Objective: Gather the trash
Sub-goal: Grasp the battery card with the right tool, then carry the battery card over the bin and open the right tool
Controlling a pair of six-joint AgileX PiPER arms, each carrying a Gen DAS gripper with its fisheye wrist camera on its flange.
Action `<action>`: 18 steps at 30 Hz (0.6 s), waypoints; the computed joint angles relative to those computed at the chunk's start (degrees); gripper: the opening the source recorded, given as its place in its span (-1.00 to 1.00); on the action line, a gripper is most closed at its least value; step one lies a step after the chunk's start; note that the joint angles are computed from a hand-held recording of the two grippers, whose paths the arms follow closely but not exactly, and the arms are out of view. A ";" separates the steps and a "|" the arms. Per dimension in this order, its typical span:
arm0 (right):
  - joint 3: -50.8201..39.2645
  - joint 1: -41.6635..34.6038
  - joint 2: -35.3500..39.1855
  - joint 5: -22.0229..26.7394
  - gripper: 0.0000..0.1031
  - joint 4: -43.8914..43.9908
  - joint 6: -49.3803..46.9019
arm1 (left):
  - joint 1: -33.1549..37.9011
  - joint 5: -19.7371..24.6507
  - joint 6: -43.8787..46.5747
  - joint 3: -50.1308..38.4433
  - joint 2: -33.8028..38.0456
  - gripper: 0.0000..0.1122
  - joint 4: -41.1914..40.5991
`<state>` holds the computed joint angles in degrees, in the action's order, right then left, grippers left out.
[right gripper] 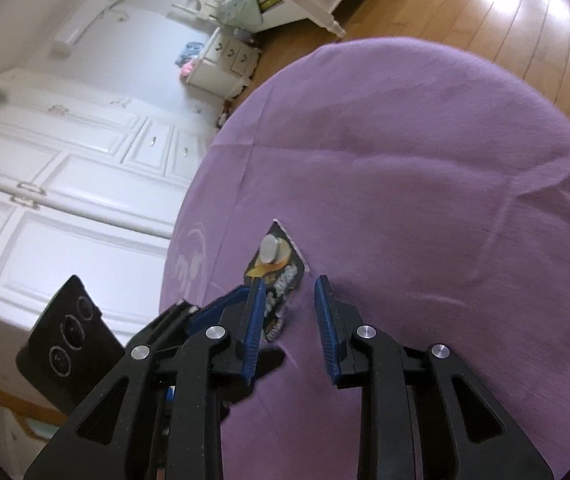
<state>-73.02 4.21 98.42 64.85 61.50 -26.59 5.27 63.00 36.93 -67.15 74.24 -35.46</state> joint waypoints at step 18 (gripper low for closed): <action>3.87 0.81 -9.30 -7.53 -0.96 -1.53 -3.79 | 4.58 -3.79 -7.30 6.14 -12.28 0.00 -1.03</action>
<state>-69.15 5.03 89.12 57.32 59.97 -30.38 9.85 59.21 29.63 -61.01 61.96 -36.49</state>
